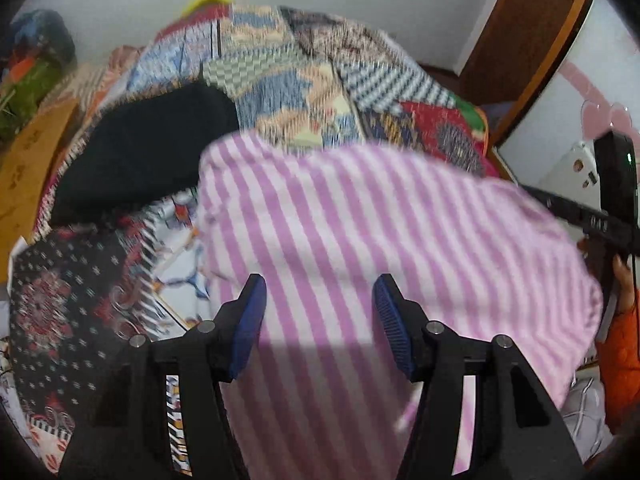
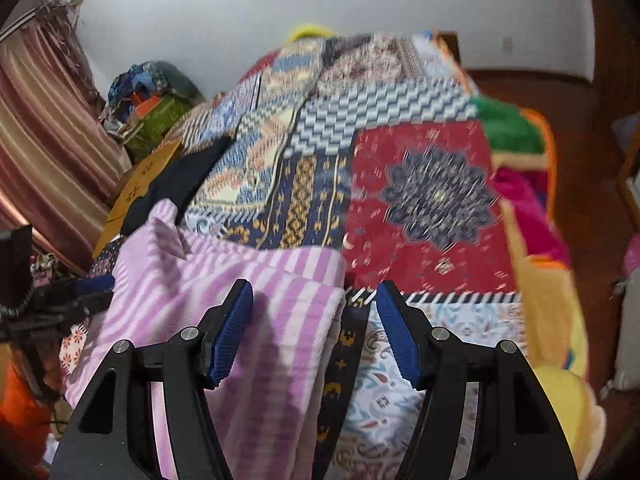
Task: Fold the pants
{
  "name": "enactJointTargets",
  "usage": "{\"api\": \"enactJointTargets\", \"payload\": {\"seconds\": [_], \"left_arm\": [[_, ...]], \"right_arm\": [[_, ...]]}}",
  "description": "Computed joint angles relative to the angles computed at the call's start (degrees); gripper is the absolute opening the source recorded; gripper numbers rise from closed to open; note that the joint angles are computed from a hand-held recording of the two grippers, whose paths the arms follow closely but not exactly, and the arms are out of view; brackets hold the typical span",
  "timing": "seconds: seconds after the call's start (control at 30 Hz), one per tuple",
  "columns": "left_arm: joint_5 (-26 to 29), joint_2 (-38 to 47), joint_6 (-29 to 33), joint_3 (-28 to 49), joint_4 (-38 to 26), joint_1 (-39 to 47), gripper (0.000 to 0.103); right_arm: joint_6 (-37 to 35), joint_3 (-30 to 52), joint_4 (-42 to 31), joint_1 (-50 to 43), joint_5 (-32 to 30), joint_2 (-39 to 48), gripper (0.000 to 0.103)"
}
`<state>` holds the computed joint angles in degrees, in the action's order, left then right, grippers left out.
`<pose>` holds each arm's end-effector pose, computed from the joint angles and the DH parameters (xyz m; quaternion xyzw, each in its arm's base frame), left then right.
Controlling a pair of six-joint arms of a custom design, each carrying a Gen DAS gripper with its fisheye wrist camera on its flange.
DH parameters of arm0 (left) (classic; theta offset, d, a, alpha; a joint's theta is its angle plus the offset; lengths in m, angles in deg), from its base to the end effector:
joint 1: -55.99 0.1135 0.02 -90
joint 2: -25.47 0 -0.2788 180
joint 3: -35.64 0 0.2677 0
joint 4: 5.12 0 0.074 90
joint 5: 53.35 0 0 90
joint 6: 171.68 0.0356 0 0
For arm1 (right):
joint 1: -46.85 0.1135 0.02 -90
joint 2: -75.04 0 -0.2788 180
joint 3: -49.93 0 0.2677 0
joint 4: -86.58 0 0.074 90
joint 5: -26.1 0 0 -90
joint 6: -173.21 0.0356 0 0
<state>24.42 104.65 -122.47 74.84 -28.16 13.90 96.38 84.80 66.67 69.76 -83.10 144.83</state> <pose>0.1699 -0.1433 0.1184 -0.0139 0.9671 -0.0759 0.2424 0.1844 0.0907 0.1339 -0.1300 0.9322 0.2434 0.2340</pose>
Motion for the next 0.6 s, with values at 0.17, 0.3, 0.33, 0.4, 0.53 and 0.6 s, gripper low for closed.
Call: {"api": "enactJointTargets", "payload": {"seconds": [0.17,0.3,0.33,0.4,0.53,0.6], "left_arm": [[1.57,0.47,-2.21,-4.26,6.07,0.28,0.057],[1.26,-0.03,-2.88,-4.72,6.12,0.00,0.057],[1.06,0.06,-2.83,-4.65,6.04,-0.09,0.057],[0.91,-0.21,-3.02,-4.65,5.63,-0.27,0.057],[0.62,-0.71,-3.54,-5.05,5.52,-0.40,0.058],[0.30,-0.79,-3.77,-5.04,5.09,-0.55,0.058]], "right_arm": [[-1.52,-0.94,4.43,1.36,-1.03,4.00,0.031],[-2.05,-2.77,5.82,3.45,3.08,-0.98,0.024],[-2.15,-3.01,5.79,4.14,4.74,-2.45,0.023],[-2.81,-3.09,5.66,4.48,7.53,-4.94,0.022],[-4.06,-2.01,7.72,2.72,9.39,-2.74,0.022],[-5.31,-0.41,8.67,2.42,10.58,2.57,0.022]]}}
